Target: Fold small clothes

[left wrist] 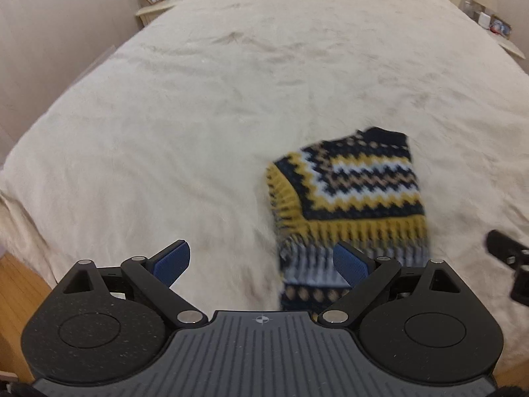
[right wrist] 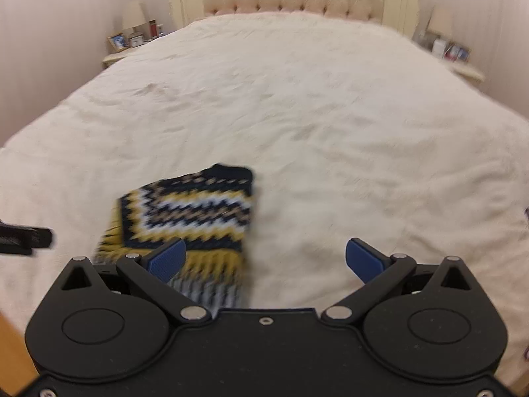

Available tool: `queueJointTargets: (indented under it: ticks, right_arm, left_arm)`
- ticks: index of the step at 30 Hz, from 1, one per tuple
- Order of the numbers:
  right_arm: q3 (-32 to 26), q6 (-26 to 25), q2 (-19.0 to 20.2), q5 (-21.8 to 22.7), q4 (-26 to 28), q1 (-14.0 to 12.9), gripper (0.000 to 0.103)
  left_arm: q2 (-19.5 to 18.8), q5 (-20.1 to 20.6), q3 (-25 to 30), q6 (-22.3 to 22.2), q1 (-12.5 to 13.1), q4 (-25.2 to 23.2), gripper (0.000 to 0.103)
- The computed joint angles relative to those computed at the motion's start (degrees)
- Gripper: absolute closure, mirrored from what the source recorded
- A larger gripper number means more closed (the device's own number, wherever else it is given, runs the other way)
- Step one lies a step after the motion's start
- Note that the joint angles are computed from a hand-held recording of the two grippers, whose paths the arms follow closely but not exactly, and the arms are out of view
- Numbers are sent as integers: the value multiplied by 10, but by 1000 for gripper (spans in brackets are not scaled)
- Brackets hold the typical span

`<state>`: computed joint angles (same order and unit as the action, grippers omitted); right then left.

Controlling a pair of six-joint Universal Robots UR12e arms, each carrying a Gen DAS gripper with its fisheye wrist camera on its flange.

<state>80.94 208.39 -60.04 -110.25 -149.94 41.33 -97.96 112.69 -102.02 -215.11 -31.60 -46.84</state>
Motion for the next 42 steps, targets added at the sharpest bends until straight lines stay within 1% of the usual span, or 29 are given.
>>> queueJointTargets:
  ticks: [2, 5, 9, 14, 21, 25, 28, 32, 38, 42]
  right_arm:
    - [4, 13, -8, 13, 10, 1, 1]
    - [8, 13, -14, 11, 13, 8, 1]
    - [15, 11, -21, 15, 5, 13, 1]
    - [18, 15, -30, 24, 13, 19, 1]
    - [3, 32, -32, 24, 65, 22, 1]
    - [-4, 63, -35, 50, 96, 15, 1]
    - [-7, 76, -37, 67, 112, 10, 1]
    - [-15, 77, -35, 62, 133, 12, 1]
    - [-35, 67, -28, 43, 172, 15, 1]
    - [-43, 66, -24, 39, 179, 16, 1]
  left_arm:
    - [7, -16, -6, -12, -2, 6, 9]
    - [16, -49, -11, -26, -2, 1, 9]
    - [24, -62, -18, -37, -6, -2, 9]
    - [33, -53, -23, -48, -12, -8, 9]
    - [36, -54, -21, -41, -15, -29, 9]
    - [37, -58, -18, -47, -17, -35, 9]
    - [37, -61, -14, -49, -18, -39, 9]
    - [36, -61, -10, -50, -19, -45, 9]
    - [34, -62, -3, -50, -19, -56, 9]
    - [32, -64, -1, -46, -19, -61, 9]
